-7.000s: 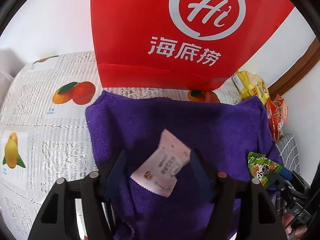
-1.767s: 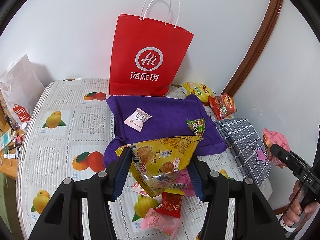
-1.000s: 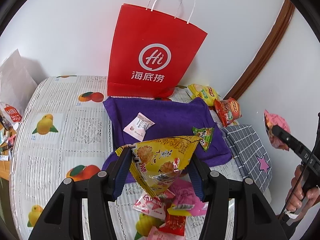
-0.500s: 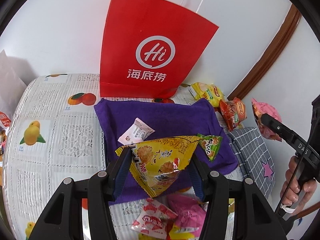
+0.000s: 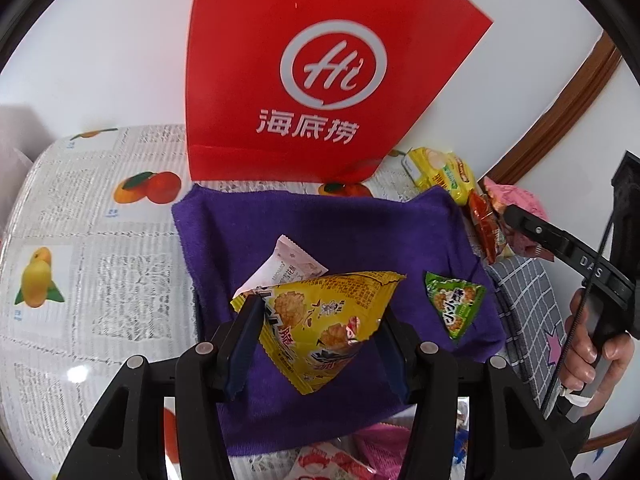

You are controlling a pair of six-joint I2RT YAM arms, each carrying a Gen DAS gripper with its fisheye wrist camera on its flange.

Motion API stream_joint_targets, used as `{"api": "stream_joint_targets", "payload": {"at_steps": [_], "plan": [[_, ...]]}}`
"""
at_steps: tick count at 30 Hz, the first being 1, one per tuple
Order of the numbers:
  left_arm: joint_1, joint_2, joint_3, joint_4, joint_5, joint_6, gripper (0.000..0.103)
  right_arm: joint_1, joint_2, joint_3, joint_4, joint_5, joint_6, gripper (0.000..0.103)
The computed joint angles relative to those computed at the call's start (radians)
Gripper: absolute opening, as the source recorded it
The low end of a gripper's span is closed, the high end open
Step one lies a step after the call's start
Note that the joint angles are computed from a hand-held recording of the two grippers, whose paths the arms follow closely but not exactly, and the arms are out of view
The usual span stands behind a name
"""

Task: Organize snacks
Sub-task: 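Lower the yellow packet onto the purple towel with the left tool while the right tool lowers the pink packet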

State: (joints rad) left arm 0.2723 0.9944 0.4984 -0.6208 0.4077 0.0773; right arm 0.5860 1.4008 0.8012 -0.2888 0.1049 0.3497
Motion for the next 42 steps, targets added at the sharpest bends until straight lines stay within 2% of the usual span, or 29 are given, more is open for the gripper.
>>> {"api": "stream_joint_targets", "payload": {"at_steps": [8, 16, 29, 34, 37, 40, 42], "plan": [[-0.052, 0.094, -0.022, 0.096, -0.023, -0.032, 0.052, -0.035, 0.115, 0.021, 0.035, -0.019, -0.033, 0.058], [-0.037, 0.167, -0.015, 0.135, -0.013, -0.032, 0.052, -0.079, 0.21, 0.031, 0.082, -0.063, -0.05, 0.058], [-0.033, 0.251, -0.007, 0.168, -0.022, -0.037, 0.052, -0.065, 0.339, 0.076, 0.064, -0.12, -0.072, 0.058], [-0.046, 0.273, -0.004, 0.168, -0.03, -0.041, 0.053, -0.064, 0.353, 0.086, 0.051, -0.148, -0.08, 0.059], [-0.07, 0.292, -0.006, 0.192, -0.039, -0.061, 0.053, -0.047, 0.326, 0.082, 0.043, -0.114, -0.086, 0.061], [-0.083, 0.312, -0.006, 0.206, -0.045, -0.072, 0.053, -0.023, 0.27, 0.062, 0.052, -0.062, -0.098, 0.074], [-0.087, 0.324, -0.003, 0.208, -0.043, -0.073, 0.053, -0.008, 0.22, 0.048, 0.043, -0.029, -0.089, 0.074]]}}
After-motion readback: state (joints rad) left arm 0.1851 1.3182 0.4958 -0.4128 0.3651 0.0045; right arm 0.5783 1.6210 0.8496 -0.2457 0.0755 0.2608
